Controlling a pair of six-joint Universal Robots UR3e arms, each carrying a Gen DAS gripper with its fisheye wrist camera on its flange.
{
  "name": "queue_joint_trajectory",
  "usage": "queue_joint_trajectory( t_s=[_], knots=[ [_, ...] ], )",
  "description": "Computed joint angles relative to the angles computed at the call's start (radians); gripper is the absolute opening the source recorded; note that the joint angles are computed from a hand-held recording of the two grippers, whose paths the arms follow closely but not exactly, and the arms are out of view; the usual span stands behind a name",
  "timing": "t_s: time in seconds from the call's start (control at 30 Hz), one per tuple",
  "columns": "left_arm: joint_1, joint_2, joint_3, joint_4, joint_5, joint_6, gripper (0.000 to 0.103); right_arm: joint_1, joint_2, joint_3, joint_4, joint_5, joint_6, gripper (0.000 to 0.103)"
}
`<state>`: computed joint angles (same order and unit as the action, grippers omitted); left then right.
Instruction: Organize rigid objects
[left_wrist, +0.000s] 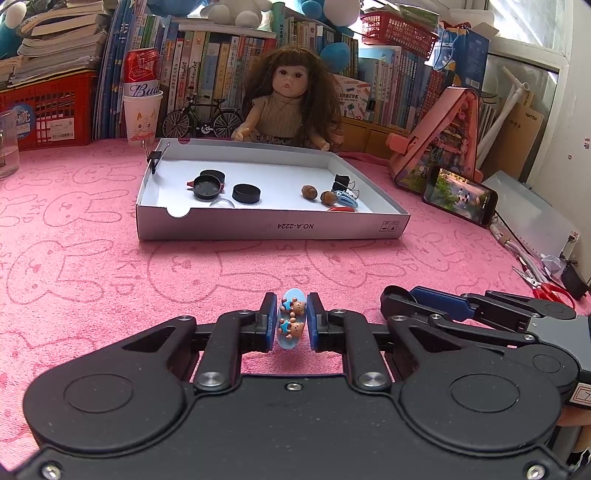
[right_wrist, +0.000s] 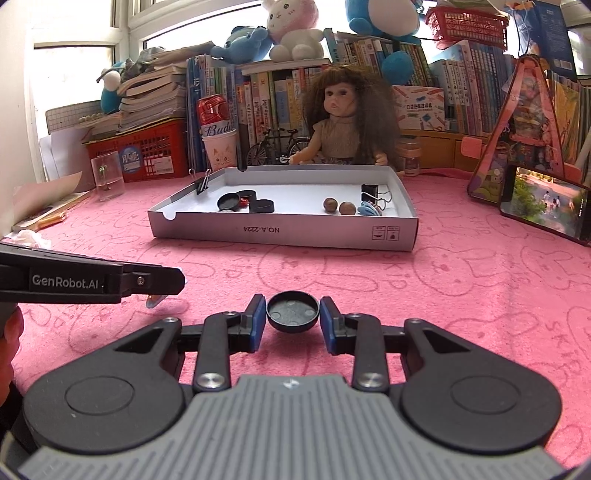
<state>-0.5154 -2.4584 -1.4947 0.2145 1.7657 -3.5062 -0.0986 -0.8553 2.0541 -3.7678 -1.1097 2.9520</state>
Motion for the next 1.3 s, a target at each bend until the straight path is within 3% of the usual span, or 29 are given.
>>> queue_joint_trajectory(
  t_s=[0.87,1.3],
  knots=[
    [-0.005,-0.021,0.061,-0.021,0.031,-0.033,0.016,0.021,0.012,-0.088,0.038,-0.055,0.042,0.037],
    [-0.019,-0.033,0.036,-0.039,0.0,0.031,0.016,0.017,0.023,-0.077,0.039,-0.062,0.045,0.038]
  ],
)
